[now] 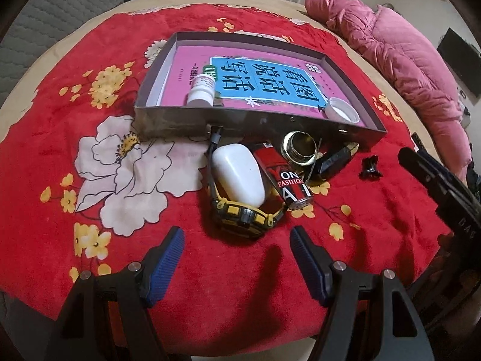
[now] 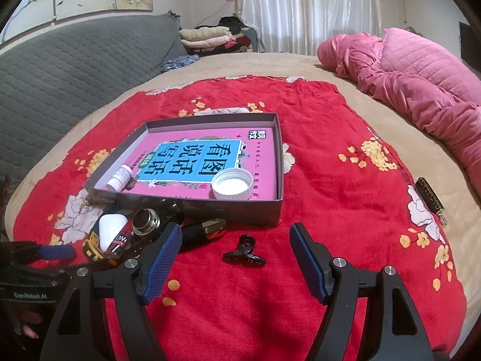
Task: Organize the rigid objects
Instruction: 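Move right tool toward the small black clip on the blanket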
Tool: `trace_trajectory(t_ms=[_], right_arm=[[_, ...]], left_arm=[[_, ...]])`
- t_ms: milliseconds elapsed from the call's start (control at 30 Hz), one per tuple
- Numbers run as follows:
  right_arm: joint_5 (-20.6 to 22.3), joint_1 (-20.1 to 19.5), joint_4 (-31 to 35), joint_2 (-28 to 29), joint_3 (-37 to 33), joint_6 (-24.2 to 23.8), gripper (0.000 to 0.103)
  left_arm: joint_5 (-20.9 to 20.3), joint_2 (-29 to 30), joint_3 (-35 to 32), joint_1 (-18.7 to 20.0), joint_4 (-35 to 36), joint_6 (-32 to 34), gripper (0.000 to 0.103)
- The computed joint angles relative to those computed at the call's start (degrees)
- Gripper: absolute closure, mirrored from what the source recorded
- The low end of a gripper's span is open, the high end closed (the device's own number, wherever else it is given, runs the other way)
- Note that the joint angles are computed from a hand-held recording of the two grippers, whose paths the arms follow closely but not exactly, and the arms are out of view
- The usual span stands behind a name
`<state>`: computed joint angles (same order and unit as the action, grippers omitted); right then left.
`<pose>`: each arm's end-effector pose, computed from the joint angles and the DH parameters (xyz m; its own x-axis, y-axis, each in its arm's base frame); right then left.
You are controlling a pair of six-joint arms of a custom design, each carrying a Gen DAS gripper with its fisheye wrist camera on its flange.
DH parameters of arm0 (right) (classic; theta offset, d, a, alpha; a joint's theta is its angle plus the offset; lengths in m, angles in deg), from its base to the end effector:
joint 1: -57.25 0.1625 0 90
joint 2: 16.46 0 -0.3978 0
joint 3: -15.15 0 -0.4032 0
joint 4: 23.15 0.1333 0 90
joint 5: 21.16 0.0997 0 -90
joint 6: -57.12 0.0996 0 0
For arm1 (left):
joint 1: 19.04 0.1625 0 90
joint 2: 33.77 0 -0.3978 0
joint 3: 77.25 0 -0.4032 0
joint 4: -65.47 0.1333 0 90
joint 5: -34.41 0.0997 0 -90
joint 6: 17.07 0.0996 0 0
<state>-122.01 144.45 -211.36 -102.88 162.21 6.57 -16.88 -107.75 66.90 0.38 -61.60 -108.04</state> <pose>0.0968 -0.3664 0.1914 -0.6496 -0.5080 0.5656 -0.7285 0.6286 -0.2722 -0.2062 -0.2801 0.0460 -0.7910 -0.2929 -0.5372 0.0493 0.8446 -0.5331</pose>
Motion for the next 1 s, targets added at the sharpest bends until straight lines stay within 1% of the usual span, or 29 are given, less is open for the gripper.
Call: trace_trajectory(t_ms=[133,367,600,700,1000], right_arm=[[0.10,-0.11,0.08,0.11,-0.19,0.23,0.028],[-0.35,-0.44,0.14,0.72,-0.54,0.76,0.028],[-5.00,-0.02,-0.03,4.18,-1.30,0.41,0.028],[-6.57,0.24,-1.76,6.12,-1.43,-0.52,0.028],[-8.25,-0.59,-3.88,10.21,-3.15,-0.36,0.028]], left_arm=[[0.93,0.55,0.11,0.31,-0.90,1.21,0.031],[1.78,2.49,-0.36,2.04,-2.58,4.05,0.031],[2.84,2.92,0.27,3.13,-5.61,6.83,0.031],[3.07,2.95,0.66,3.07,-6.52,7.92,0.031],[3.14,2.37,1.65,3.68,-9.53,9.86,0.032]])
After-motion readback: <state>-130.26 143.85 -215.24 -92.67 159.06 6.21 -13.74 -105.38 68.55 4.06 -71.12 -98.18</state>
